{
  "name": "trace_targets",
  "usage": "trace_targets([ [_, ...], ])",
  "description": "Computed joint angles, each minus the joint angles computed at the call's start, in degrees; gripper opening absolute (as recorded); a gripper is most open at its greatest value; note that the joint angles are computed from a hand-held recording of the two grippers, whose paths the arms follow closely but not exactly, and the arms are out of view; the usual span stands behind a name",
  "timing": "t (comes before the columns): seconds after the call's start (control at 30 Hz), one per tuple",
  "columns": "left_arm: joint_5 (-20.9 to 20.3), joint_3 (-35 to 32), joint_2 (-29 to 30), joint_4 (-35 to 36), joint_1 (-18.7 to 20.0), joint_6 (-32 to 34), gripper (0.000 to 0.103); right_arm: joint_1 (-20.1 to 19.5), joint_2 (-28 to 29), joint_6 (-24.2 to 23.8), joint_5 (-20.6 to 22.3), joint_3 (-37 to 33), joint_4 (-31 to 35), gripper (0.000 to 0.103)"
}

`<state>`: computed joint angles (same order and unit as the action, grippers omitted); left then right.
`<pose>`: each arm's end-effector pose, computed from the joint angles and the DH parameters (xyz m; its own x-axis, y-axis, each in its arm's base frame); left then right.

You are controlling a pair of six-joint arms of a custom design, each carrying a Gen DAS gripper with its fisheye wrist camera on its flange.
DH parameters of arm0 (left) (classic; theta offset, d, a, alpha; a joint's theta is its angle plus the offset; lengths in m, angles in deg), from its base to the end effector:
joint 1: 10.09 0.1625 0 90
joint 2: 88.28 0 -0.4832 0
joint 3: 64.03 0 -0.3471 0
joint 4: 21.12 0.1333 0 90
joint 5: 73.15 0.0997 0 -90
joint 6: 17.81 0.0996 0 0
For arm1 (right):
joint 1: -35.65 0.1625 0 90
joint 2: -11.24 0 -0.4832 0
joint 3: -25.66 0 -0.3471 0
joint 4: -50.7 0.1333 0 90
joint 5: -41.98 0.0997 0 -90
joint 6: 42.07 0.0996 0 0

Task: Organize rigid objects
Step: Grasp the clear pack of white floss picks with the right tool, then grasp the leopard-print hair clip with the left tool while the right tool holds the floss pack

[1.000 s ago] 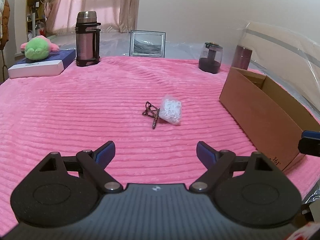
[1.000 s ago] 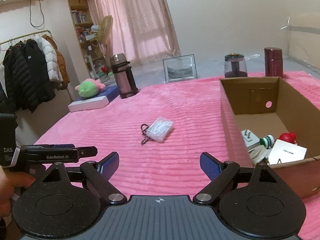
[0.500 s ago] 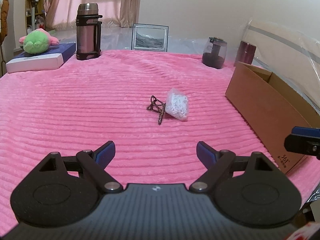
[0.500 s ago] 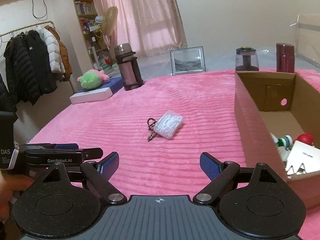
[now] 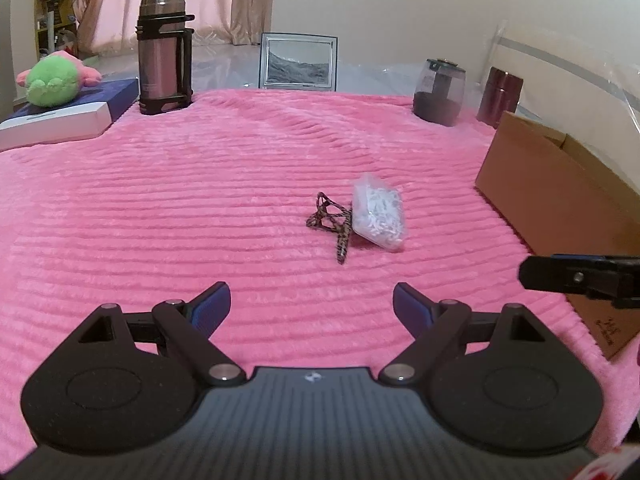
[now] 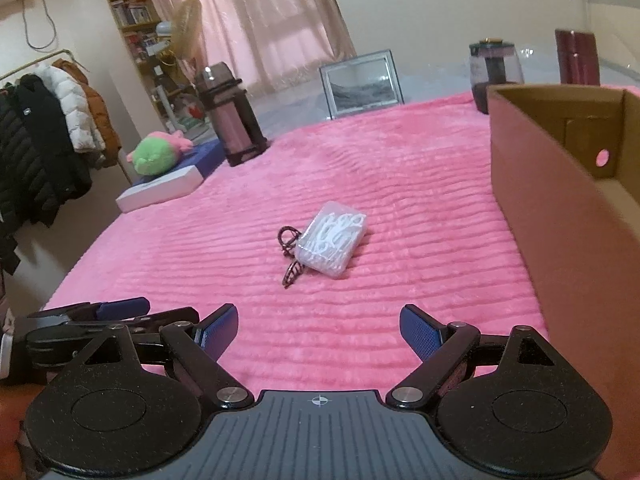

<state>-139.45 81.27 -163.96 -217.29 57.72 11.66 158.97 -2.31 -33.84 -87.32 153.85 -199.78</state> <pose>0.0189 -0.4125 0.2914 -0.6676 0.4741 -0.5741 0.7257 0.5865 -0.3596 0.3057 -0.3373 -0.0220 -0.9418 0.0384 0.3340 -0.2505 0.5826 -0.7732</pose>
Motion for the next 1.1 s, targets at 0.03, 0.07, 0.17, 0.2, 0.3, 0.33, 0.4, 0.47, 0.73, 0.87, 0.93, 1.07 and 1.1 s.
trace_targets([
  [0.03, -0.3, -0.7, 0.9, -0.3, 0.5, 0.6, 0.086, -0.9, 0.0, -0.4, 0.7, -0.8, 0.7, 0.085],
  [0.07, -0.6, -1.5, 1.7, -0.4, 1.0, 1.1, 0.086, -1.7, 0.0, -0.6, 1.3, -1.6, 1.4, 0.085],
  [0.17, -1.6, -4.1, 4.2, -0.8, 2.5, 3.0, 0.086, -4.2, -0.2, -1.1, 3.4, -4.2, 3.5, 0.085],
  [0.2, -1.6, -5.0, 5.2, -1.2, 3.0, 3.7, 0.086, -5.1, -0.2, -1.4, 4.2, -5.2, 4.3, 0.085],
  [0.3, -2.0, -7.7, 7.7, -1.7, 4.2, 5.0, 0.086, -7.5, -0.5, -0.9, 5.9, -8.1, 6.9, 0.085],
  [0.33, -2.0, -8.5, 8.5, -2.0, 4.5, 5.3, 0.086, -8.3, -0.6, -0.6, 6.5, -9.0, 7.7, 0.085],
  [0.4, -2.4, -10.2, 9.8, -1.8, 5.4, 5.9, 0.086, -9.6, -0.8, 0.1, 7.2, -10.9, 9.6, 0.085],
  [0.47, -2.5, -11.6, 11.0, -1.7, 6.0, 6.3, 0.086, -10.9, -0.8, 0.9, 8.0, -12.7, 11.2, 0.085],
  [0.73, -4.0, -14.5, 13.1, -0.9, 7.6, 7.0, 0.086, -13.7, -0.5, 3.8, 10.0, -18.0, 17.0, 0.084],
  [0.87, -5.0, -14.9, 13.2, 0.4, 7.9, 8.0, 0.086, -14.4, -0.9, 4.1, 10.2, -18.8, 19.5, 0.057],
  [0.93, -6.3, -14.9, 13.2, 1.0, 8.0, 9.0, 0.086, -14.6, -1.3, 3.7, 10.6, -18.2, 19.6, 0.055],
  [1.07, -8.7, -15.3, 14.1, 2.3, 7.9, 11.1, 0.086, -13.6, -2.3, 0.0, 6.8, -15.5, 18.2, 0.053],
  [1.1, -9.0, -15.4, 14.7, 2.2, 7.8, 12.0, 0.086, -13.3, -2.6, -1.0, 5.8, -14.5, 17.7, 0.053],
])
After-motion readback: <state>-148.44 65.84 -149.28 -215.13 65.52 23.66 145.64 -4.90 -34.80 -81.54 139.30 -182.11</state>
